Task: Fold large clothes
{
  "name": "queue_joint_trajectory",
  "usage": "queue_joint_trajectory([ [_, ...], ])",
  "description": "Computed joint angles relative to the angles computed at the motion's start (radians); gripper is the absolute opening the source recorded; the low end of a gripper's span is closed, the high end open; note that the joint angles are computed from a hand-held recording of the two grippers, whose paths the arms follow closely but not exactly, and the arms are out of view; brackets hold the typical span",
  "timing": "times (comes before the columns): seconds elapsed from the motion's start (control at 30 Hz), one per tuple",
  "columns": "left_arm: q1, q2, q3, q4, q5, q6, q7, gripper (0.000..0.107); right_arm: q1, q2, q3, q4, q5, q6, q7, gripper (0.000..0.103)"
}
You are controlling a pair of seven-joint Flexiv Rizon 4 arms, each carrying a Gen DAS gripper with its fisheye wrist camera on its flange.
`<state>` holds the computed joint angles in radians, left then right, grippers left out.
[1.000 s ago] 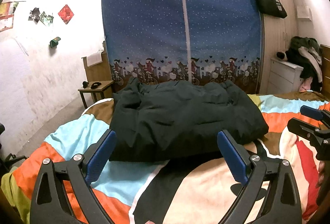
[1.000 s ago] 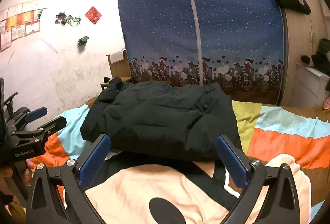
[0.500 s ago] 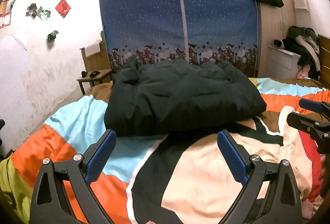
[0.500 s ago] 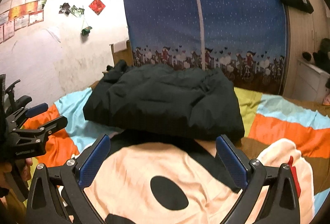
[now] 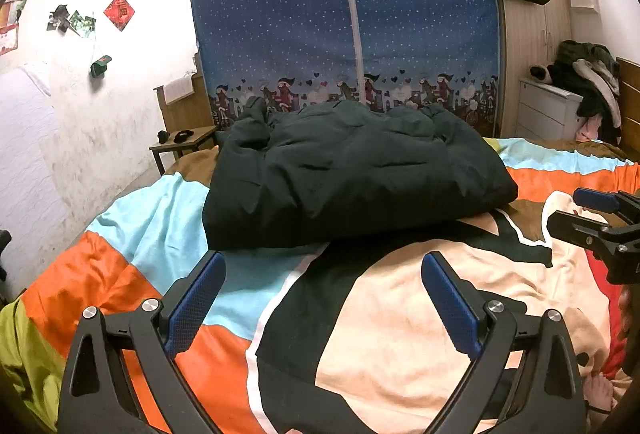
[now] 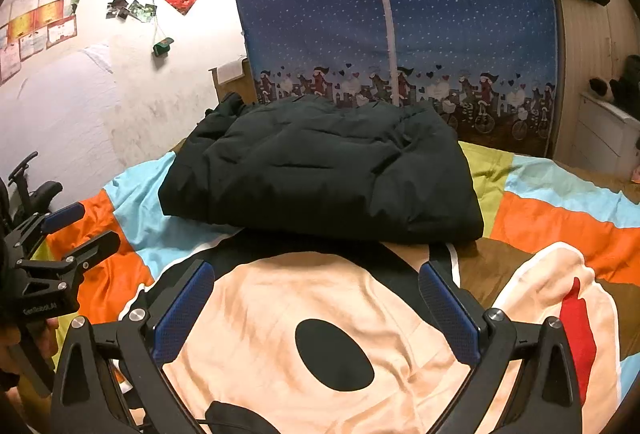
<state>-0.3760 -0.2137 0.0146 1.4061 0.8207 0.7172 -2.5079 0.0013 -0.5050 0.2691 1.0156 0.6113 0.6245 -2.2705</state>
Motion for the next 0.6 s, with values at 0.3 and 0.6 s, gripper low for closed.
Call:
queue_joint_trajectory([
  [0.3,0.000,-0.002,-0.001,-0.003,-0.002,-0.002,0.000,0.096,0.000,-0.001,0.000,-0.002,0.001,-0.002,0.000,0.103],
  [0.6,-0.004,-0.005,0.000,-0.007,0.003,-0.007,-0.003,0.096,0.000,-0.001,-0.001,-0.002,0.001,-0.002,0.002,0.103],
])
